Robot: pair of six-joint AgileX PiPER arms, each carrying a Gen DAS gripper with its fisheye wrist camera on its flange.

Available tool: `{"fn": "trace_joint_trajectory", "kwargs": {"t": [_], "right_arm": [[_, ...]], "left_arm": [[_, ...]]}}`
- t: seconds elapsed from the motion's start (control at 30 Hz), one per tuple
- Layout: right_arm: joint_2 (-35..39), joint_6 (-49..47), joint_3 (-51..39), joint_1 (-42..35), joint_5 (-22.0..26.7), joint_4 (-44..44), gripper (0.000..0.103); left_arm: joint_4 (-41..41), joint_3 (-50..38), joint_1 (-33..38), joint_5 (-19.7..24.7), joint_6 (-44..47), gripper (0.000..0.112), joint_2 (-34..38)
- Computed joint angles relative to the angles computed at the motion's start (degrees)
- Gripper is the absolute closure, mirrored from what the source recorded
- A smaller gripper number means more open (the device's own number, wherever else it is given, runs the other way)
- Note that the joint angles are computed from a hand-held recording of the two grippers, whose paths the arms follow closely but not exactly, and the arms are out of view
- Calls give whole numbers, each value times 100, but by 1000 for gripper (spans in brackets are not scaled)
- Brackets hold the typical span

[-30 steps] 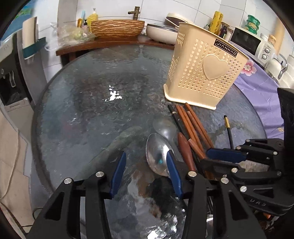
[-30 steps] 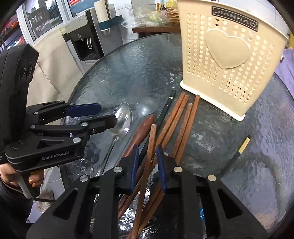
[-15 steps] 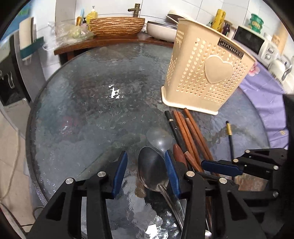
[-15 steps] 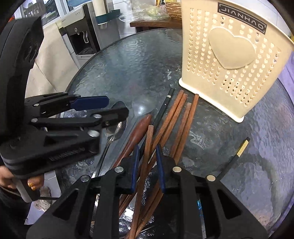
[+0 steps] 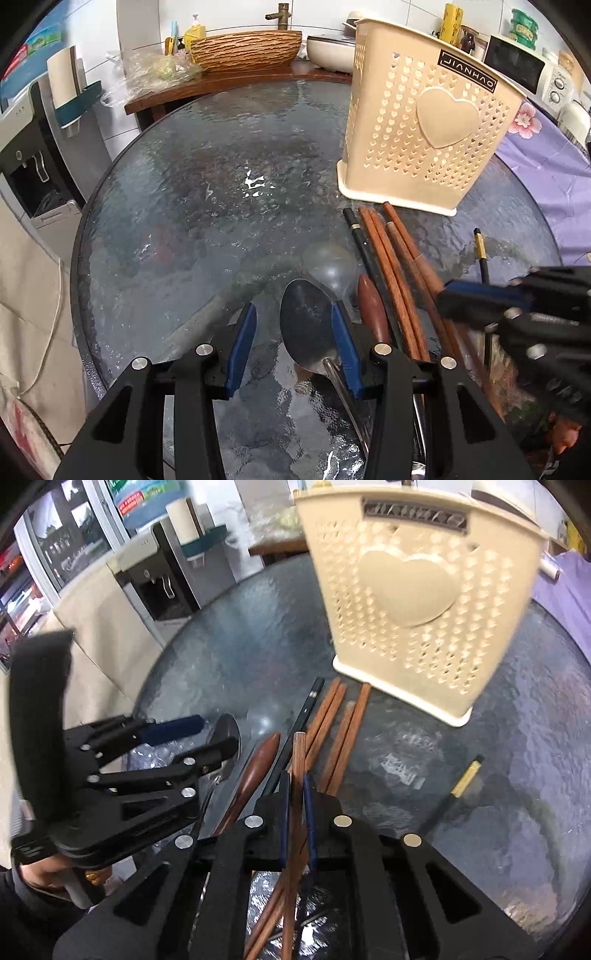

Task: Organize utensils
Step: 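Grasp one wooden chopstick with right tool while left tool grasps the steel spoon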

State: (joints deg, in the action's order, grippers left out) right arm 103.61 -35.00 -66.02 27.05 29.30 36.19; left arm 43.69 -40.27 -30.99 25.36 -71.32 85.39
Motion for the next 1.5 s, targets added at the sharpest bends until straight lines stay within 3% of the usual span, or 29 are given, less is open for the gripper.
{"fn": "trace_joint_trajectory", "kwargs": {"t": [0.33,0.53,0.7,0.97,1.13,1.37,1.5], "right_arm": [[-409,-691,534,20,-421,586,95],[-530,-966,634,-151,-383,905,95],[-586,-893,697,-210,-365,834,95],[-592,-950,701,-211,-347,917,95],[-636,-1045,725,-237,-337,1014,95],[-547,-702,604,-345,-238,499,94],[-485,346,515,-80,-259,-783,86]], "left_arm": [[-195,-356,-15,137,129,71,381],[-323,-771,-163,398,391,73,695],[-9,-712,-345,597,-23,70,677],[-126,-927,-606,1289,-123,68,762],[-25,-949,-672,1186,-325,73,810],[-28,-1023,-664,1103,-145,76,861],[64,-970,-637,976,4,76,841]]}}
